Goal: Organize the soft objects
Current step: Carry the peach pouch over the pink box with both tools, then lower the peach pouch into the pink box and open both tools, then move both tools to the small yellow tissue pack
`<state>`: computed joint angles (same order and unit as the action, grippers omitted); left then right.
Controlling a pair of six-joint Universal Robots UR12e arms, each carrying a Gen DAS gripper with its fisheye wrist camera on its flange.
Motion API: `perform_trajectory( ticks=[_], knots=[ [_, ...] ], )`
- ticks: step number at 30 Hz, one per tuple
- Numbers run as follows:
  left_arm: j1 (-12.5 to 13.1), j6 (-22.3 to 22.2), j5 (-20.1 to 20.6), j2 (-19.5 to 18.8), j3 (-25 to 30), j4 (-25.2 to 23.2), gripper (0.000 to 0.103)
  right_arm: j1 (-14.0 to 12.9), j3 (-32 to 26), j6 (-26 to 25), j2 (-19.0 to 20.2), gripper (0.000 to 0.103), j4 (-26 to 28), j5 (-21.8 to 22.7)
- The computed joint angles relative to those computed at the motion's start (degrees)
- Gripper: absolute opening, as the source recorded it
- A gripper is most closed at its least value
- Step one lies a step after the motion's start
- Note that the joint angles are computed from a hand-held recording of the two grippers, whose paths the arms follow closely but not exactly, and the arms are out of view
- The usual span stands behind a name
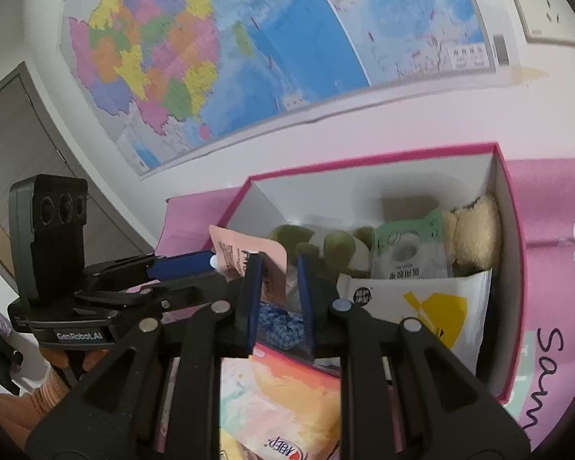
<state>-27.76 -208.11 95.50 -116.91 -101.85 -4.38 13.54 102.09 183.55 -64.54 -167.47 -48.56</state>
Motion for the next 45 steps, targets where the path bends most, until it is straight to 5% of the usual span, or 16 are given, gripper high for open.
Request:
perform_trajectory(
  ticks=[6,8,19,32,45],
  knots=[
    [0.67,-2.12,-1.01,-0.13,-0.26,-0.47,0.050,0.63,-0.93,-0.58,0.66,0.027,4.44,-2.41],
    [0.62,-2.67,-0.45,0.11,-0.67,0.02,0.050,0.82,-0.80,-0.67,0.47,0.034,4.36,-4.05],
    [-1.50,-0.45,4.69,1.96,-3.60,5.71,0.050,0.64,2.48,-4.18,-2.24,0.035,2.85,-5.36],
    [-4.23,0.03,6.16,4.49,-10.23,13.61,0.052,-1.58,11.78,-5.53,-8.50,0.036,-2.54,1.00],
    [-6.68,-2.16,1.33,3.22,-13.41,12.37,0.052,-0.88,17.05,-8.10,-10.47,0.041,4.70,2.36]
  ],
)
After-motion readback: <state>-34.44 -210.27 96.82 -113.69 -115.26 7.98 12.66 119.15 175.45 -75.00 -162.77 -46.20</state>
